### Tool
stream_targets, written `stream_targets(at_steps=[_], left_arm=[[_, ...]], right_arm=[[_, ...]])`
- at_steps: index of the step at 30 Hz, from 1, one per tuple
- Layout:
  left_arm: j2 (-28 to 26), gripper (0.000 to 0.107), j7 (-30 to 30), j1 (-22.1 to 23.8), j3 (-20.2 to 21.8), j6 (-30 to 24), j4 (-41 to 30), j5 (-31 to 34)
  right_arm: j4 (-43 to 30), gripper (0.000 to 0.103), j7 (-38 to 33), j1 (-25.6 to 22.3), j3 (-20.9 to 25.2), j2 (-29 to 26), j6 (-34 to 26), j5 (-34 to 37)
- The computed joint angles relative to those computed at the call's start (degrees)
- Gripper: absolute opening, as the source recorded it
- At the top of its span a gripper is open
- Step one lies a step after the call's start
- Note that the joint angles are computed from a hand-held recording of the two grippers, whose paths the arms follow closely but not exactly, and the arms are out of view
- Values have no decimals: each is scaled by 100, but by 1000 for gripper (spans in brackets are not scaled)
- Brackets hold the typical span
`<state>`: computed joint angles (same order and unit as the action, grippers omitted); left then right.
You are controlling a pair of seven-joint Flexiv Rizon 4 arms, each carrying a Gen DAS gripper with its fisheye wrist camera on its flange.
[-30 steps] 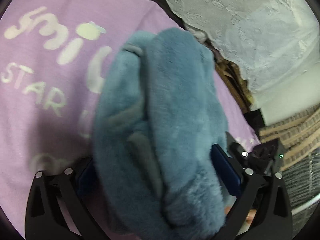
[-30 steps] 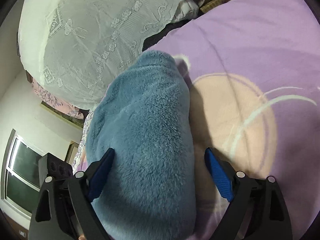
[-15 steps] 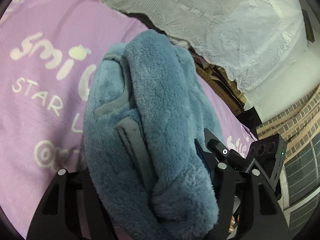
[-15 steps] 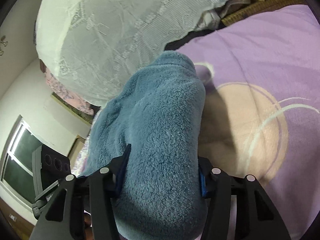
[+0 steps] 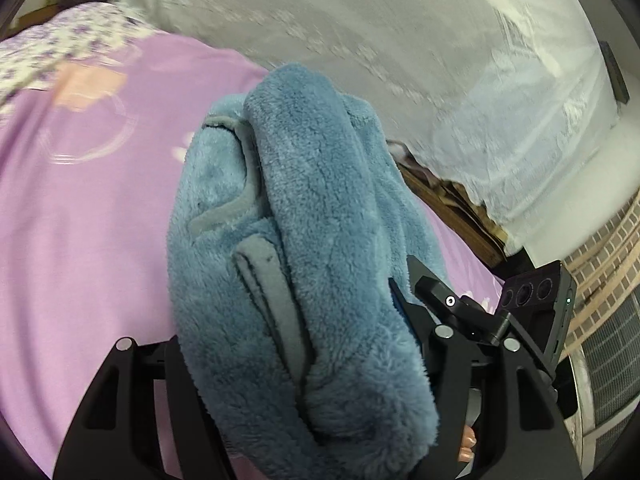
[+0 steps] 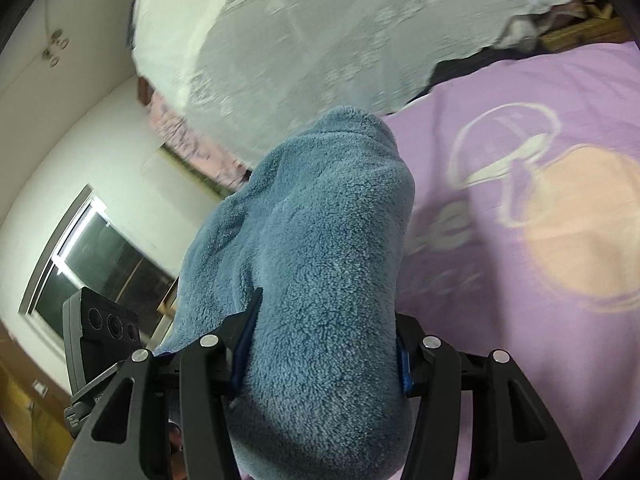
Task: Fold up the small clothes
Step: 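Lift the blue bundle with both tools and carry it to the clothes stack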
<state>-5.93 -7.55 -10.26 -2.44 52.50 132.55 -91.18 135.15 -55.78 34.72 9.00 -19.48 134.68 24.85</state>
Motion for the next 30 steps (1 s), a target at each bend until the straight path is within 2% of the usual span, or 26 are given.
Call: stream_targets(at_steps=[5, 8, 14, 17, 19, 26, 30], left_arm=[[562, 62, -98, 283, 354, 40, 393, 99], [964, 63, -320, 642, 684, -118, 594, 431], [1502, 63, -657, 1425, 1240, -464, 694, 1133], [1551, 63, -714, 1778, 1433, -639, 624, 1344], [1556, 63, -721, 2016, 1567, -782, 568, 1424], [1520, 63, -719, 2586, 1802, -1181, 465, 1494], [1314, 63, -663, 2882, 1874, -1468, 357, 1515]], right_arm=[[-533, 55, -330, 543, -52, 101, -553, 127], [-1076, 55, -612, 976, -191, 86, -1029, 178], [-2065, 55, -626, 1421, -345, -264, -1686, -362], [-2381, 55, -486, 1564, -393, -459, -1849, -711], [-2582, 55, -416, 1819, -560, -525, -2024, -822], [-2974, 55, -71, 2290, -862, -706, -2383, -1320], [-3046, 55, 115, 2724, -1254, -776, -2524, -1403]])
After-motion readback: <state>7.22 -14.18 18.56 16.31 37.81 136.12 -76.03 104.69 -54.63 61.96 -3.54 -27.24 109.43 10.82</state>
